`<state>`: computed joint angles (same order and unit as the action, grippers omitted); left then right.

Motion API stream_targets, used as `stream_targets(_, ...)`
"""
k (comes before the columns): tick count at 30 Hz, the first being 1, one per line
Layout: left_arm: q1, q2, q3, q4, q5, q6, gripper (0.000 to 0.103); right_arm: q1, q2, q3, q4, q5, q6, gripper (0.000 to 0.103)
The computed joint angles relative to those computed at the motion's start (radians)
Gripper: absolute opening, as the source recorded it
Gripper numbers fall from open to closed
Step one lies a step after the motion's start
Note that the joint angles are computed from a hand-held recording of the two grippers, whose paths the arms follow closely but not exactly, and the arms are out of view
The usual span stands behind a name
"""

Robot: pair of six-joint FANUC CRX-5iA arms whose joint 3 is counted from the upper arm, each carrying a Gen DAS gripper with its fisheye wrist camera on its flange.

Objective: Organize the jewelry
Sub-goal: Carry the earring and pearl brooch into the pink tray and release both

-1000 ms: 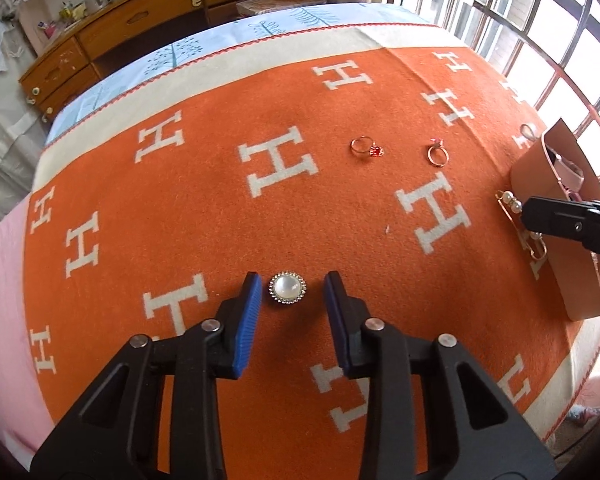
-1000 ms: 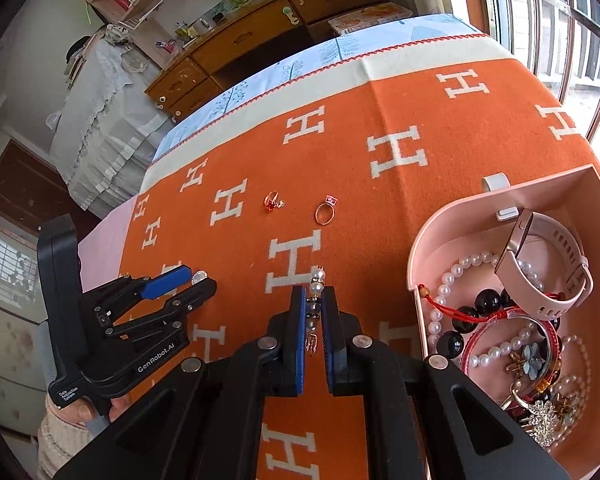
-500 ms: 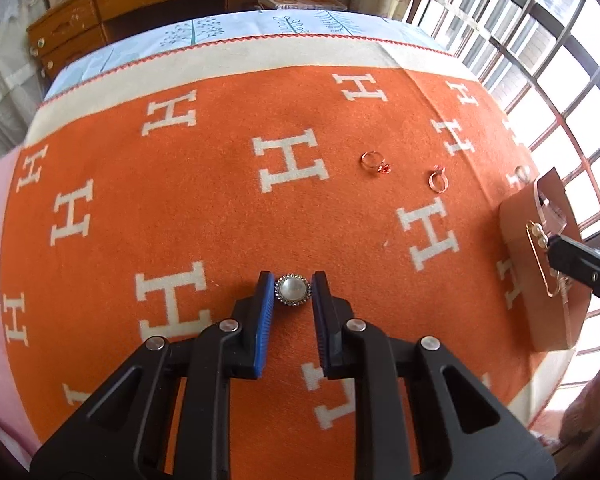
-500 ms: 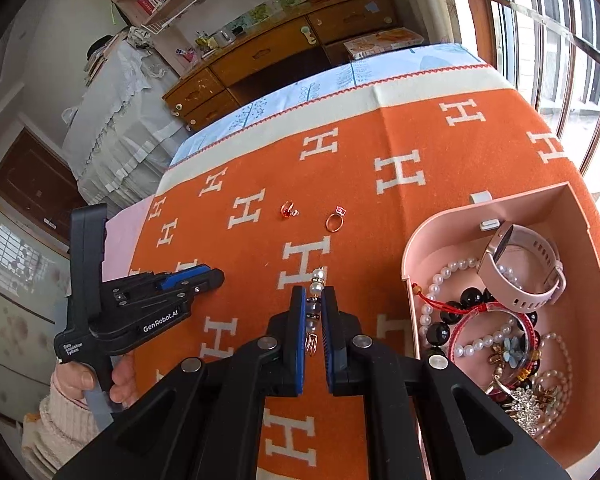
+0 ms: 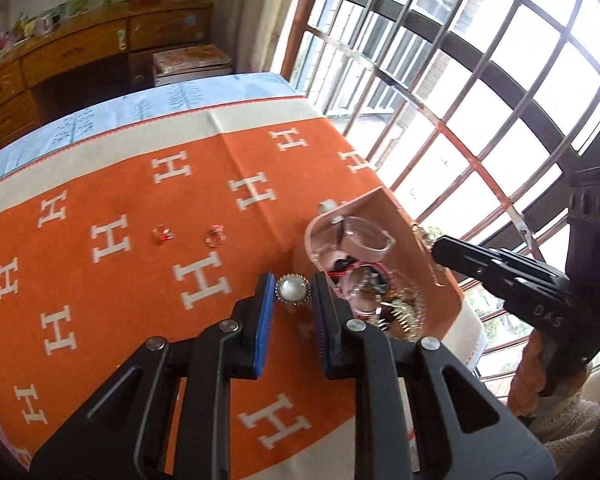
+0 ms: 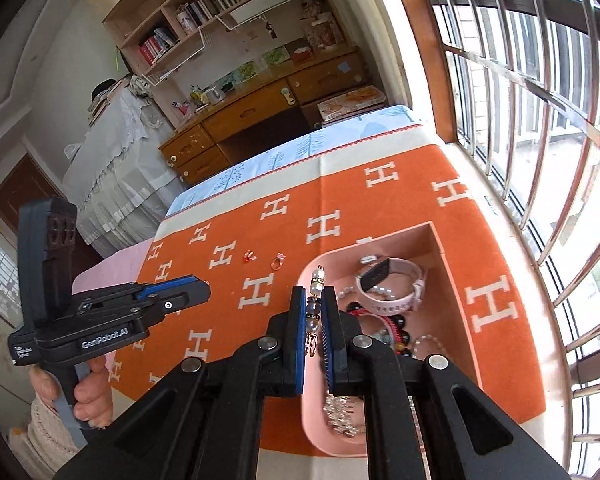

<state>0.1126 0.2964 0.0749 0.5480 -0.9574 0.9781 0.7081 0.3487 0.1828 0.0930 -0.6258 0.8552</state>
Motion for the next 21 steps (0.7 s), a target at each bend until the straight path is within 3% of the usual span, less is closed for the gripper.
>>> stream_targets(3,-0.054,0.012,0.005,0.017,-0.002,0.001,0.016,-0.016,-0.032,-0.052,0.02,-0.007,-0.013,0.008)
stream_targets(10,-0.139,0.1,0.107,-0.084,-0.028,0.134,0.016,-0.049,-0.045,-0.093,0.011,-0.058,0.033,0.008)
stream_targets(16,-0.172,0.152,0.172,-0.183,-0.013,0.235,0.017,-0.074,0.014,-0.021,-0.048,-0.128,0.108,0.008)
stream_targets(18,-0.178,0.164,0.193,-0.211,-0.027,0.253,0.019,-0.09,0.037,0.017,-0.103,-0.156,0.14,0.013)
stream_targets(21,-0.174,0.172,0.198,-0.192,-0.043,0.251,0.038,-0.099,0.052,0.034,-0.136,-0.149,0.155,0.019)
